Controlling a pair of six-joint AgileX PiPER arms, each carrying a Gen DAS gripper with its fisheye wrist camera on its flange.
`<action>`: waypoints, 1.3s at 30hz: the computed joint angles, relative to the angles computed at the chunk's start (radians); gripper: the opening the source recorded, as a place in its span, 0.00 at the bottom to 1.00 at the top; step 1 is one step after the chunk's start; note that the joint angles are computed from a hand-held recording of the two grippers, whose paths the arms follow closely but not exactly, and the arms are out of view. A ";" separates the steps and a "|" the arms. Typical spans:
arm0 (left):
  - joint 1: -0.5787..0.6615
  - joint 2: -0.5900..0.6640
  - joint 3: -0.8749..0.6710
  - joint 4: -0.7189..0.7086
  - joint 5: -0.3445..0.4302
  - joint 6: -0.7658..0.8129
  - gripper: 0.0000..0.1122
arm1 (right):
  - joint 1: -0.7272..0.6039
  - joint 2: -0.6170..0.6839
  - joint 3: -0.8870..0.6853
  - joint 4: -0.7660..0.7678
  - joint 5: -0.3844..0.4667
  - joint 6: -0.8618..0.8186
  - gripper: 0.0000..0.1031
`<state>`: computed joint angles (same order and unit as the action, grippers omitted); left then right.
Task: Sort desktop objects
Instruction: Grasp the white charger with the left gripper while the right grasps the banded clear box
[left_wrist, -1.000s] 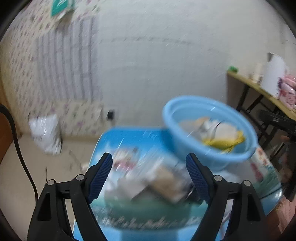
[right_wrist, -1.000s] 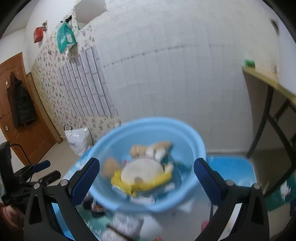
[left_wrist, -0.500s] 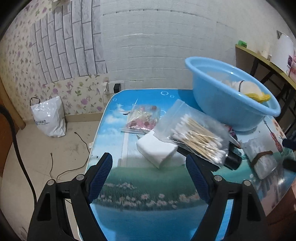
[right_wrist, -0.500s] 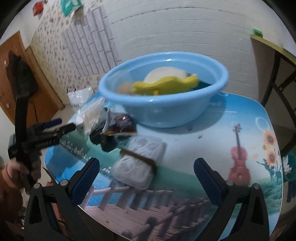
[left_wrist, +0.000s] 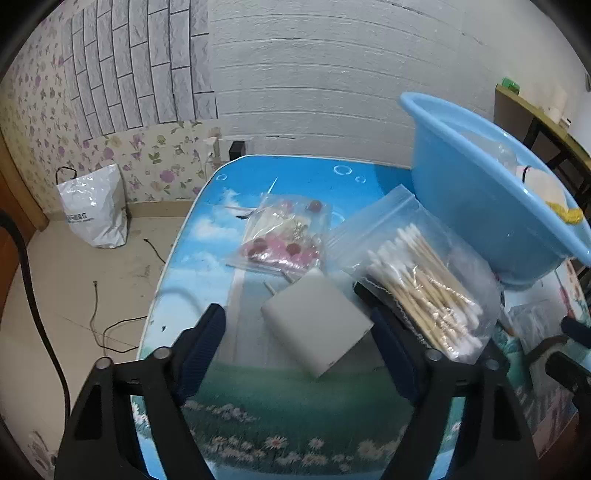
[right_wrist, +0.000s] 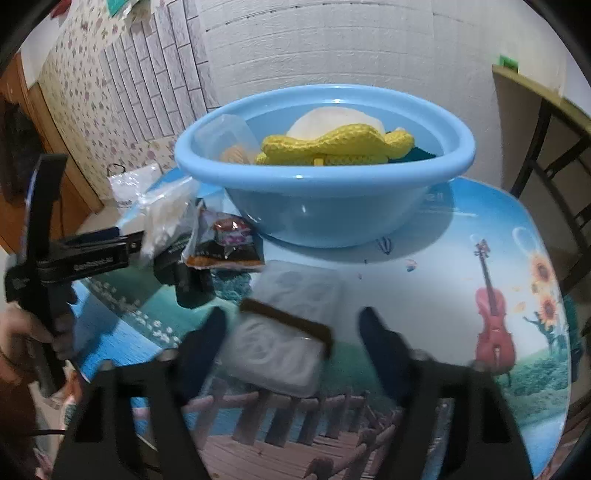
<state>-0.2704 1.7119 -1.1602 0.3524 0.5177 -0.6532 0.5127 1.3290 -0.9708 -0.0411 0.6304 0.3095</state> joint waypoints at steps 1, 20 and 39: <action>0.008 -0.003 0.002 -0.039 -0.012 0.039 0.57 | -0.005 -0.002 0.000 0.018 0.000 -0.019 0.55; -0.139 -0.212 0.213 -0.127 -0.038 0.059 0.53 | -0.069 -0.027 -0.027 0.143 0.061 -0.119 0.61; -0.224 -0.184 0.203 0.087 0.039 -0.254 0.47 | -0.139 -0.121 0.047 -0.024 0.128 -0.109 0.57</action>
<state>-0.4940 1.5278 -0.9577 0.4390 0.5563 -0.9073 0.3741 1.2082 -0.9234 -0.0647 0.7586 0.2005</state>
